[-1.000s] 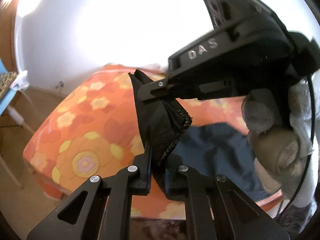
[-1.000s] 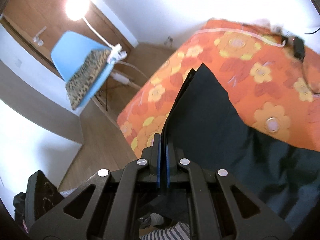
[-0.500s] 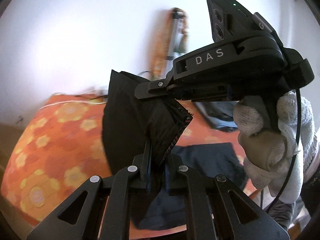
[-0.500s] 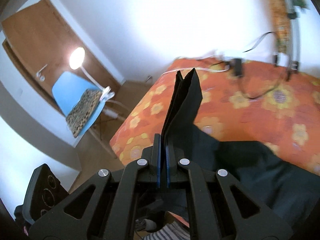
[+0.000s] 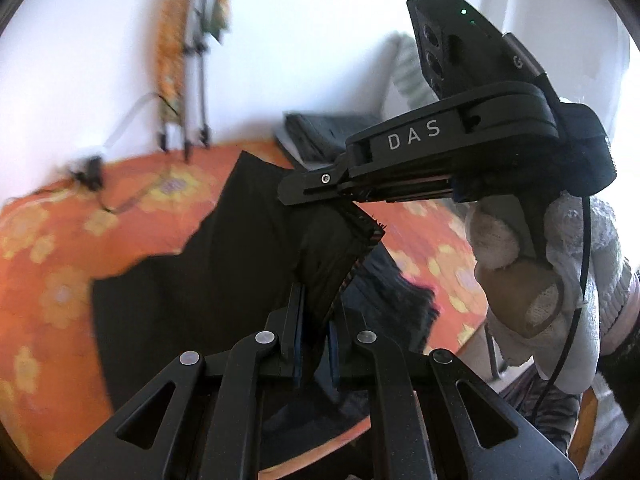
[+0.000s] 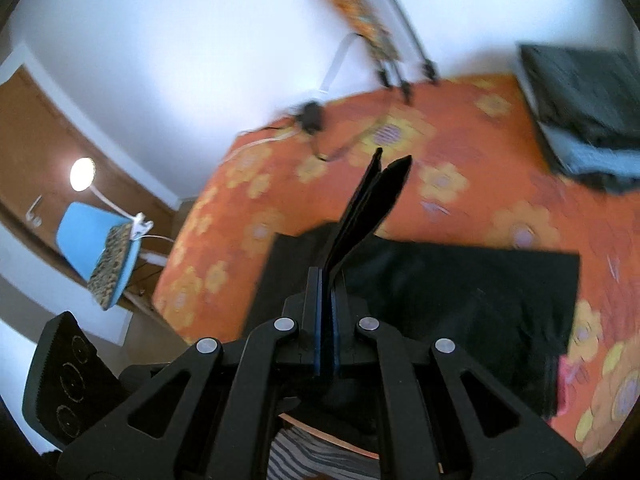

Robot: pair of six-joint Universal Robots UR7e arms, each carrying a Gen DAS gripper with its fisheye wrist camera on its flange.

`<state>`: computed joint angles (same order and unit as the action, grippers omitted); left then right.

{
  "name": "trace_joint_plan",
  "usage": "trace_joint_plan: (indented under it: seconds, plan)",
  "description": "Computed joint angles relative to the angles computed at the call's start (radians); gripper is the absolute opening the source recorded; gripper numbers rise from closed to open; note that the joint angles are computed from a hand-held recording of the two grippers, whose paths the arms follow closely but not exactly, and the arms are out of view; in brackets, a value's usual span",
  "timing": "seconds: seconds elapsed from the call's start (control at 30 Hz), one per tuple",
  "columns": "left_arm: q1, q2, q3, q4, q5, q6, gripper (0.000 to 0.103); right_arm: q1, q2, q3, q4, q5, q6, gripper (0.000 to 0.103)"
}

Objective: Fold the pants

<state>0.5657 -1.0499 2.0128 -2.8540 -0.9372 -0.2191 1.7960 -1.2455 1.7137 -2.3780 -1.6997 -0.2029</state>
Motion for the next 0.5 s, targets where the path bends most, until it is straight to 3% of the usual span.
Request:
trace_joint_plan:
  seconds: [0.23,0.37,0.4,0.5]
  plan:
    - [0.044,0.125,-0.065,0.048,-0.100,-0.014,0.008,-0.123,-0.058,0.099,-0.043,-0.019,-0.031,0.004]
    - [0.039,0.139,-0.070,0.092,-0.142,-0.044,0.010,-0.177,-0.071,0.131,-0.061,-0.023,-0.051,0.004]
    - [0.041,0.141,-0.071,0.099,-0.153,-0.044,0.016,-0.186,-0.072,0.138,-0.068,-0.028,-0.056,0.004]
    - [0.041,0.120,-0.065,0.142,-0.196,-0.055,0.019,-0.205,-0.078,0.162,-0.098,-0.054,-0.081,0.004]
